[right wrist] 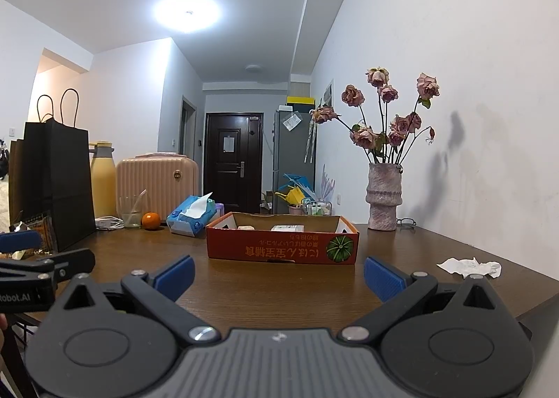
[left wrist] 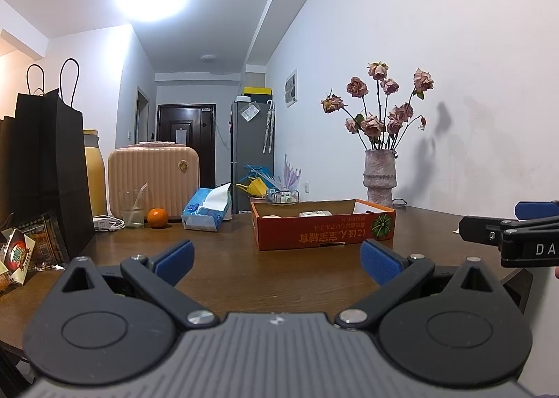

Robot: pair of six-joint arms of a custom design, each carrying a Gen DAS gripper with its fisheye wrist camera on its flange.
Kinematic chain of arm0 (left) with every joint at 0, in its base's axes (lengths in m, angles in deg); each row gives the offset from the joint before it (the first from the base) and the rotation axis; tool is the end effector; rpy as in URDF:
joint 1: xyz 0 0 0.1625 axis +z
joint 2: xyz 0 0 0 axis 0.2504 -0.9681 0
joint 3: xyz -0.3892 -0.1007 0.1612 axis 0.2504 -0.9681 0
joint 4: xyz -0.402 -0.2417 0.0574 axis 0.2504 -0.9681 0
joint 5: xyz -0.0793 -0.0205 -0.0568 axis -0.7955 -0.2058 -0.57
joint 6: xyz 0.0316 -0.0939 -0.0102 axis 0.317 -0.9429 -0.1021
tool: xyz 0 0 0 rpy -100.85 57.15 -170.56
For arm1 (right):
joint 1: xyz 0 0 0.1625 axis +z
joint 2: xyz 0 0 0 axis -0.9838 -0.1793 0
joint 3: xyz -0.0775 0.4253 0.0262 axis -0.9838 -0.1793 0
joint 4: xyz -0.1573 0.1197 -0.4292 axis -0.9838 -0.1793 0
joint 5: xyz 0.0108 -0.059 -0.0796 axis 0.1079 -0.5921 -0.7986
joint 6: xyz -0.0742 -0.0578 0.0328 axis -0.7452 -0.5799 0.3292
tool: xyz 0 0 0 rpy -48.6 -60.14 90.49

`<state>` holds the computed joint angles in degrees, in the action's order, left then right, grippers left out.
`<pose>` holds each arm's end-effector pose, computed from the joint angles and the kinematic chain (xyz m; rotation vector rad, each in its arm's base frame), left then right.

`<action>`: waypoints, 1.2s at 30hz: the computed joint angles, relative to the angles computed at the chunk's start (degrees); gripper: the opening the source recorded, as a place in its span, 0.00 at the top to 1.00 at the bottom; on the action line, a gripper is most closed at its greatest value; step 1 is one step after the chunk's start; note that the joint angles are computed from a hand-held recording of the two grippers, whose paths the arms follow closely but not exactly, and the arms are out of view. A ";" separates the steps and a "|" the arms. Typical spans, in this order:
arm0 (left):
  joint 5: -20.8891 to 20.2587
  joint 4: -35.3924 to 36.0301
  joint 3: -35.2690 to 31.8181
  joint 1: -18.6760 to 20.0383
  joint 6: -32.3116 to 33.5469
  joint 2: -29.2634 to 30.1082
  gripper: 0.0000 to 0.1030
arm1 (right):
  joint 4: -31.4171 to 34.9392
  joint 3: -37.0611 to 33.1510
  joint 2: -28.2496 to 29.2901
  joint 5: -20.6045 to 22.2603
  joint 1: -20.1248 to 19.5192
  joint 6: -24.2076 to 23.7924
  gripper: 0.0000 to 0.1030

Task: Organize rigid objects

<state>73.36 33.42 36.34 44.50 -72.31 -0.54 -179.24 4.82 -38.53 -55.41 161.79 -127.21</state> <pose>-0.2958 -0.8293 -0.0078 0.9631 1.9461 -1.6324 0.0264 -0.7990 0.2687 0.6574 -1.8258 1.6217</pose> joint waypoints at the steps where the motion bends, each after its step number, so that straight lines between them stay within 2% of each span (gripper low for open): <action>1: 0.06 -0.07 0.03 0.00 0.06 -0.02 0.00 | -0.01 0.03 -0.07 0.05 -0.01 0.05 0.00; 36: 0.02 1.09 -0.57 0.01 -0.01 0.07 0.00 | 0.33 0.10 0.00 -0.33 -0.01 0.16 0.00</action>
